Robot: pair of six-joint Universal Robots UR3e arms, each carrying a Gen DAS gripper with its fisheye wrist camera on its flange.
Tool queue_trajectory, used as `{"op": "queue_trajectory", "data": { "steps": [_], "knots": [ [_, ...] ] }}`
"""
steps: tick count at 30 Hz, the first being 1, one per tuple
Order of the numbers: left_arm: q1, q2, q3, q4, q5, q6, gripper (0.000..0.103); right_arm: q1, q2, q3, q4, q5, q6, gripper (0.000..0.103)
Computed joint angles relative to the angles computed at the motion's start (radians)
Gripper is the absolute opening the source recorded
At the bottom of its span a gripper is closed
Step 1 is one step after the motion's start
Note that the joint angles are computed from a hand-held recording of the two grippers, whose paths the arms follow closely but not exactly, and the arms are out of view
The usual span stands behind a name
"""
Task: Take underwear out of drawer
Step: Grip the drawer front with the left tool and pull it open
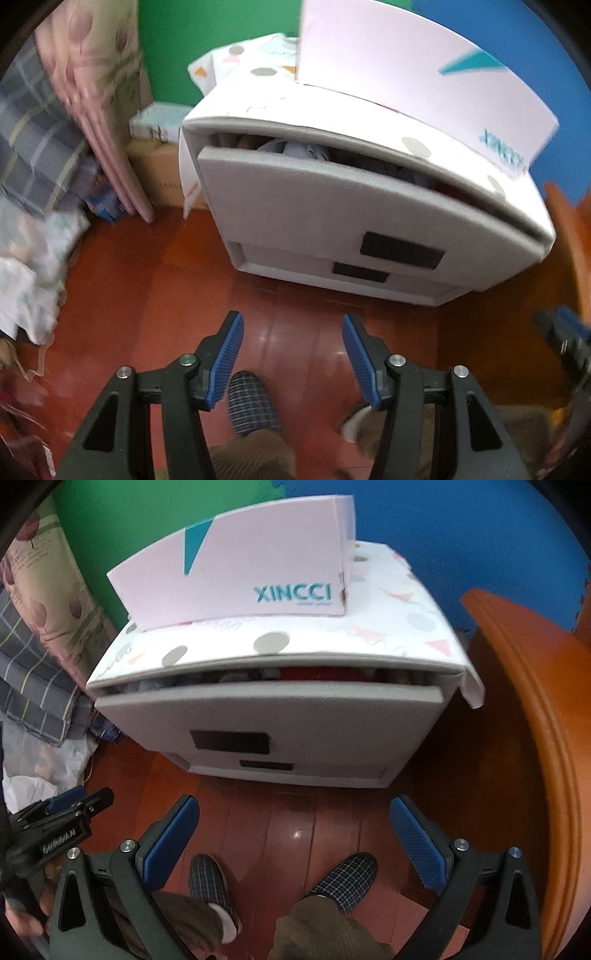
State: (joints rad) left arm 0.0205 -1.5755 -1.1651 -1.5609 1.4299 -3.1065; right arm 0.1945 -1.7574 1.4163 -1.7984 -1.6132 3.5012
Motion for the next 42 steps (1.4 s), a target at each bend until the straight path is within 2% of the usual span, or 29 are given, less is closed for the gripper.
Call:
{"op": "queue_trajectory", "data": {
  "steps": [2, 3, 7, 10, 12, 18, 23, 29, 31, 36, 40, 42],
  "knots": [
    [0.051, -0.018, 0.024, -0.025, -0.074, -0.016, 0.057, 0.020, 0.000, -0.011, 0.016, -0.044, -0.039, 0.103],
    [0.080, -0.030, 0.036, -0.034, -0.117, -0.026, 0.057, 0.014, -0.010, 0.000, 0.019, -0.034, -0.056, 0.103],
    [0.162, -0.119, 0.127, -0.063, -0.249, -0.072, 0.057, -0.047, -0.041, 0.050, 0.016, 0.049, -0.096, 0.103],
    [0.194, -0.190, 0.197, -0.059, -0.298, -0.122, 0.057, -0.124, -0.075, 0.096, 0.017, 0.152, -0.109, 0.103],
    [0.204, -0.234, 0.233, -0.041, -0.320, -0.159, 0.057, -0.149, -0.086, 0.110, 0.021, 0.183, -0.107, 0.103],
    [0.202, -0.380, 0.382, -0.063, -0.343, -0.238, 0.058, -0.135, -0.072, 0.106, 0.015, 0.179, -0.097, 0.103],
    [0.196, -0.420, 0.382, 0.006, -0.342, -0.288, 0.070, -0.127, -0.054, 0.092, 0.022, 0.180, -0.094, 0.103],
    [0.195, -0.371, 0.219, 0.175, -0.315, -0.311, 0.092, -0.123, -0.046, 0.085, 0.026, 0.178, -0.090, 0.103],
    [0.198, -0.359, 0.174, 0.214, -0.308, -0.322, 0.102, -0.122, -0.042, 0.082, 0.028, 0.178, -0.090, 0.102],
    [0.214, -0.328, 0.068, 0.320, -0.344, -0.340, 0.103, -0.114, -0.035, 0.075, 0.029, 0.168, -0.082, 0.102],
    [0.228, -0.316, -0.001, 0.357, -0.394, -0.461, 0.103, -0.105, -0.024, 0.064, 0.032, 0.162, -0.080, 0.103],
    [0.241, -0.289, -0.075, 0.417, -0.422, -0.501, 0.103, -0.096, -0.020, 0.058, 0.034, 0.150, -0.080, 0.102]
  ]
}}
